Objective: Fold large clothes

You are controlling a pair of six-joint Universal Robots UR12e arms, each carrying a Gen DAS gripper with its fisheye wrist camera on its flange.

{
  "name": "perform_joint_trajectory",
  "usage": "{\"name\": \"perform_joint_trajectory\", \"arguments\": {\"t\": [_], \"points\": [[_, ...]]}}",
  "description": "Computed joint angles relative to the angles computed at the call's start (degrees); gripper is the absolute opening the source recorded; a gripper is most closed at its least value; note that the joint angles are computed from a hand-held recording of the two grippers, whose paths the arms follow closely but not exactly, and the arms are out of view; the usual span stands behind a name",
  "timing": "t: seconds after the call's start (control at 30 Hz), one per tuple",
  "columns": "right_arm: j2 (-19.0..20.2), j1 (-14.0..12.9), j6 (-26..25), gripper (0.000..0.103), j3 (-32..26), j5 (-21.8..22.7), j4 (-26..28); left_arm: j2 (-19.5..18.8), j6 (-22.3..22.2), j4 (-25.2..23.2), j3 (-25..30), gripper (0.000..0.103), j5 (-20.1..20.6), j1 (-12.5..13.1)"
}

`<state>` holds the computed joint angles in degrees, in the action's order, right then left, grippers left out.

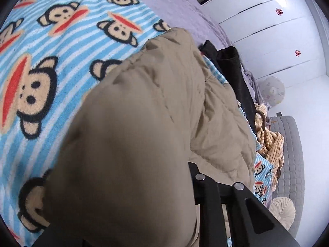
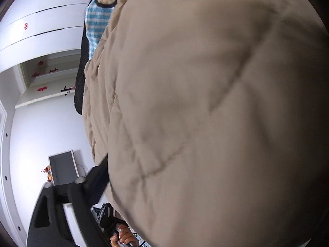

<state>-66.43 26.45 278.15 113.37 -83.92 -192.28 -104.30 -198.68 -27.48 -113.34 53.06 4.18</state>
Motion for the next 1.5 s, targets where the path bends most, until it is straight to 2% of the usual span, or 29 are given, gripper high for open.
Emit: {"name": "perform_joint_trajectory", "arguments": {"t": [0.03,0.07,0.17,0.3,0.4,0.57,0.67,0.87,0.97,1.07,1.1,1.13,1.17,1.2,1.27,1.37,1.47,1.5], "points": [[0.1,0.2,0.4,0.049,0.2,-0.5,-1.6,0.8,1.5,-0.1,-0.3,0.02,0.4,0.0],[0.0,0.4,-0.3,0.039,0.2,-1.0,-1.9,1.4,2.8,-0.1,-0.4,0.019,0.7,-0.1],[-0.8,0.9,-3.0,0.029,0.2,-1.8,-2.1,3.5,6.7,-0.8,-0.9,0.019,0.7,0.0],[-2.1,1.9,-4.1,0.026,0.5,-3.1,-2.7,6.5,12.6,-3.9,-2.1,0.019,0.0,0.8],[-3.1,3.4,-4.3,0.025,0.9,-4.1,-2.7,8.9,16.0,-7.7,-3.9,0.019,-2.3,2.5],[-4.8,7.1,-2.0,0.025,2.0,-6.5,-0.9,13.1,23.1,-15.1,-6.7,0.019,-4.2,5.2],[-5.4,9.4,0.3,0.025,2.9,-7.6,-0.3,16.4,27.6,-20.4,-8.9,0.019,-4.3,7.1],[-7.4,13.1,5.0,0.025,5.5,-7.2,0.2,24.1,31.6,-32.4,-13.4,0.019,-1.6,10.7],[-7.6,14.0,7.0,0.026,6.6,-6.1,-0.8,27.1,31.2,-33.3,-15.7,0.019,0.8,11.5],[-8.0,14.0,8.0,0.028,8.3,-4.4,-1.1,28.2,28.0,-31.5,-17.5,0.02,4.7,10.8],[-8.0,13.7,7.9,0.029,8.4,-3.7,-0.8,28.5,26.5,-30.5,-17.9,0.023,6.7,10.2],[-8.0,13.6,7.6,0.034,8.3,-3.1,-0.2,28.6,25.0,-29.7,-18.0,0.031,8.9,9.5],[-8.4,13.4,7.3,0.037,8.2,-2.1,1.3,28.9,23.4,-29.2,-17.9,0.042,11.7,8.8],[-8.8,13.2,7.1,0.039,8.1,-1.2,2.5,29.4,22.2,-29.0,-17.8,0.047,14.6,8.1],[-10.0,12.8,5.6,0.049,7.9,1.3,6.1,30.7,22.0,-29.6,-17.7,0.049,16.9,8.1],[-12.3,12.5,1.9,0.063,7.0,3.5,14.4,32.9,22.0,-30.8,-17.5,0.049,21.4,8.2],[-14.9,12.6,-2.0,0.068,6.3,4.1,22.7,35.0,21.5,-31.5,-17.3,0.049,24.9,8.8],[-15.6,13.0,-2.5,0.068,6.7,3.7,23.6,35.7,21.3,-31.8,-17.2,0.049,25.9,8.9]]}}
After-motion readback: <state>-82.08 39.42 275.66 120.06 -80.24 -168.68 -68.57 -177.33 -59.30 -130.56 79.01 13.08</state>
